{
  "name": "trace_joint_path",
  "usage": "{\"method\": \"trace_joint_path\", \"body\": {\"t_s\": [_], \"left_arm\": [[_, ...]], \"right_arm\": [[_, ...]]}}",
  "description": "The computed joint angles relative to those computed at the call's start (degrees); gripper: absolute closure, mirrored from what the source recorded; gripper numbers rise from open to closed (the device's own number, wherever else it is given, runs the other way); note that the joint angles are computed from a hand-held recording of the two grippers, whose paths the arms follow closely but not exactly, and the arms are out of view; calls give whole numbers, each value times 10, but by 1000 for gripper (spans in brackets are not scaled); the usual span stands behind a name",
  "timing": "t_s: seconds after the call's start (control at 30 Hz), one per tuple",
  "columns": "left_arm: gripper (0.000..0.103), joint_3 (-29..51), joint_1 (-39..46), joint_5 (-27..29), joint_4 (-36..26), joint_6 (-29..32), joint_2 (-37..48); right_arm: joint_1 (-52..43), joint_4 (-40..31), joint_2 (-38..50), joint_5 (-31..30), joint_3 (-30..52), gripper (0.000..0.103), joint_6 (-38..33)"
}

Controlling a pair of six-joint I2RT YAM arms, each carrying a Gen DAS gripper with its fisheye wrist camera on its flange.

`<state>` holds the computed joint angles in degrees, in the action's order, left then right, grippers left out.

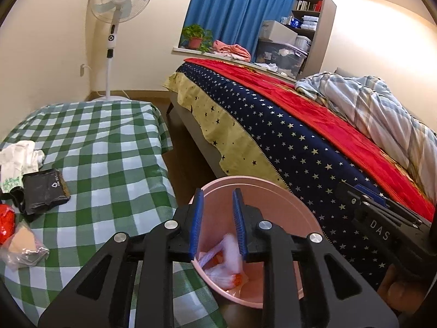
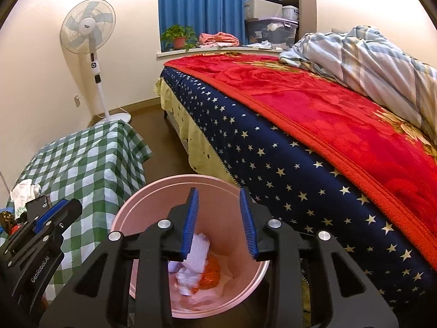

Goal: Collect trash
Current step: 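Carry the paper and foam mesh over the pink bin and open both tools, then move both open tools back over the table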

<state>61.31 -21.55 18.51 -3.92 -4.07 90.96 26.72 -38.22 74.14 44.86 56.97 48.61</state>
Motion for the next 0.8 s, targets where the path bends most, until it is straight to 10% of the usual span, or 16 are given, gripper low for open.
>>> {"method": "trace_joint_path", "body": {"t_s": [0.8], "left_arm": [[81, -41, 179, -48, 2, 24, -63]], "right_arm": [[93, 139, 109, -47, 64, 71, -53]]}}
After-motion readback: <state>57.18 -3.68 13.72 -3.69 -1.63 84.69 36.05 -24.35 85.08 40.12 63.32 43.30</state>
